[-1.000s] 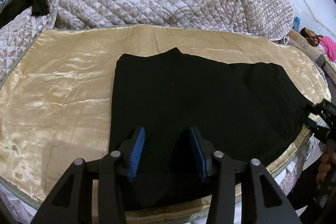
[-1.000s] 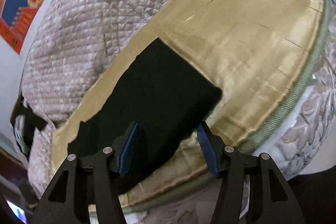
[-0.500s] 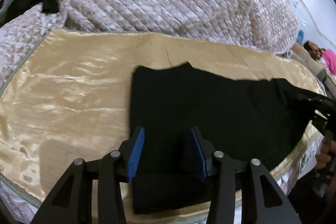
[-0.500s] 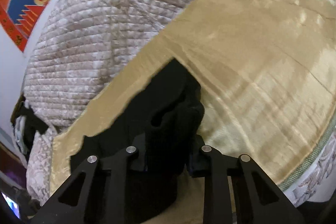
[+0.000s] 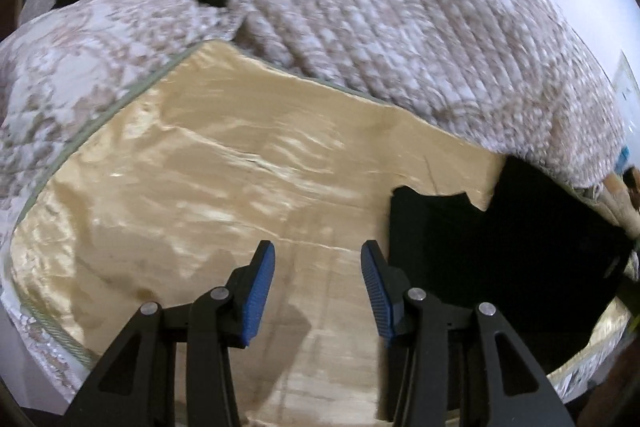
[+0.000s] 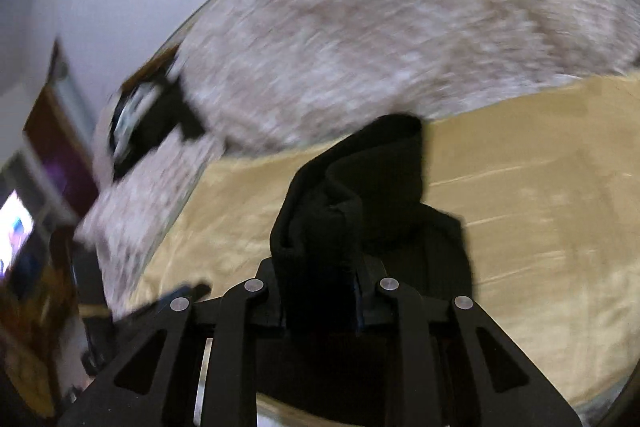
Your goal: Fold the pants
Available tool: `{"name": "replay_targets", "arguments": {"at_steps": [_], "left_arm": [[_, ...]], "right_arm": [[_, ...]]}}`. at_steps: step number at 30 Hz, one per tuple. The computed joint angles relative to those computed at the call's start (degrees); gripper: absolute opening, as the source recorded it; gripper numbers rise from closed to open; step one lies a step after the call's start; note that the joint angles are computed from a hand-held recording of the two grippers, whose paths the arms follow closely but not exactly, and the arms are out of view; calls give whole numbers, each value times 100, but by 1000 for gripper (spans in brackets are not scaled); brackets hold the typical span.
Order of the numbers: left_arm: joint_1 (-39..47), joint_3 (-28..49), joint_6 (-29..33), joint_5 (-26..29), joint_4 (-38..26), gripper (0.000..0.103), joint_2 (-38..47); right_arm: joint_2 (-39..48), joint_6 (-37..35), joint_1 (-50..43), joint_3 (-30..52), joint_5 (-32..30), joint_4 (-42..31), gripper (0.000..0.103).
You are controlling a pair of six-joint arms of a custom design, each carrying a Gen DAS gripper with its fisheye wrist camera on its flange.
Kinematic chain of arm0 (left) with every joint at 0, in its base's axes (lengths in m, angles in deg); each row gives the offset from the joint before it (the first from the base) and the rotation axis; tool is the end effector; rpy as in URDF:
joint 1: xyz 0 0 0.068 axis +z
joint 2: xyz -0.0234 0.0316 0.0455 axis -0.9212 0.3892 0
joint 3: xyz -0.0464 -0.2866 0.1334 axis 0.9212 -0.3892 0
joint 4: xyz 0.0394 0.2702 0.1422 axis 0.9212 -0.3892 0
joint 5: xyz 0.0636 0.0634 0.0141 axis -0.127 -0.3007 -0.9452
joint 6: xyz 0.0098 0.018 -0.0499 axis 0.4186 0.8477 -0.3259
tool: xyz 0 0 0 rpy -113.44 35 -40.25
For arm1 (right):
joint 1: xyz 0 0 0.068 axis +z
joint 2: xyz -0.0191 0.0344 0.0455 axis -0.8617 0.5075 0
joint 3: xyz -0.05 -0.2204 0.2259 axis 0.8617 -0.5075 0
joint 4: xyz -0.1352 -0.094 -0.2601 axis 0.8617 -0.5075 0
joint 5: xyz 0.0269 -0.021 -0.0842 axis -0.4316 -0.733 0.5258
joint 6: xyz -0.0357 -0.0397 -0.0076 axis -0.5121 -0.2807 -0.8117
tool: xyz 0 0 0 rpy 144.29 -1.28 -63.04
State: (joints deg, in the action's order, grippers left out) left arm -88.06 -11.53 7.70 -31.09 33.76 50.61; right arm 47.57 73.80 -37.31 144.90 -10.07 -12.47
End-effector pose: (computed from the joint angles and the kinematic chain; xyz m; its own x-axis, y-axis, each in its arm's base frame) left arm 0.2531 -0.0791 0.1713 -0.5103 -0.4601 -0.7266 -0.4615 0.8594 -0.2201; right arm 0.3669 0.1675 0.2463 -0.6820 -0.0826 -0.7267 -0.5490 0.7142 0.4341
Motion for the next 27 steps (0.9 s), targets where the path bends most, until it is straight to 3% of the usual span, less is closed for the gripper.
{"name": "replay_targets", "arguments": {"at_steps": [5, 7, 20, 25, 27], "left_arm": [[157, -146, -90, 109, -43, 48, -188], [165, -175, -79, 119, -35, 48, -225], [147, -114, -31, 167, -44, 48, -105], [113, -70, 6, 161, -6, 48, -9], [89, -58, 20, 153, 18, 48, 20]], "right_arm": [[864, -753, 948, 186, 230, -474, 22], [987, -810, 1053, 57, 348, -347, 22], [837, -974, 1340, -138, 882, -32, 23], [733, -1220, 1210, -209, 223, -21, 51], [584, -1259, 1136, -327, -129, 75, 51]]}}
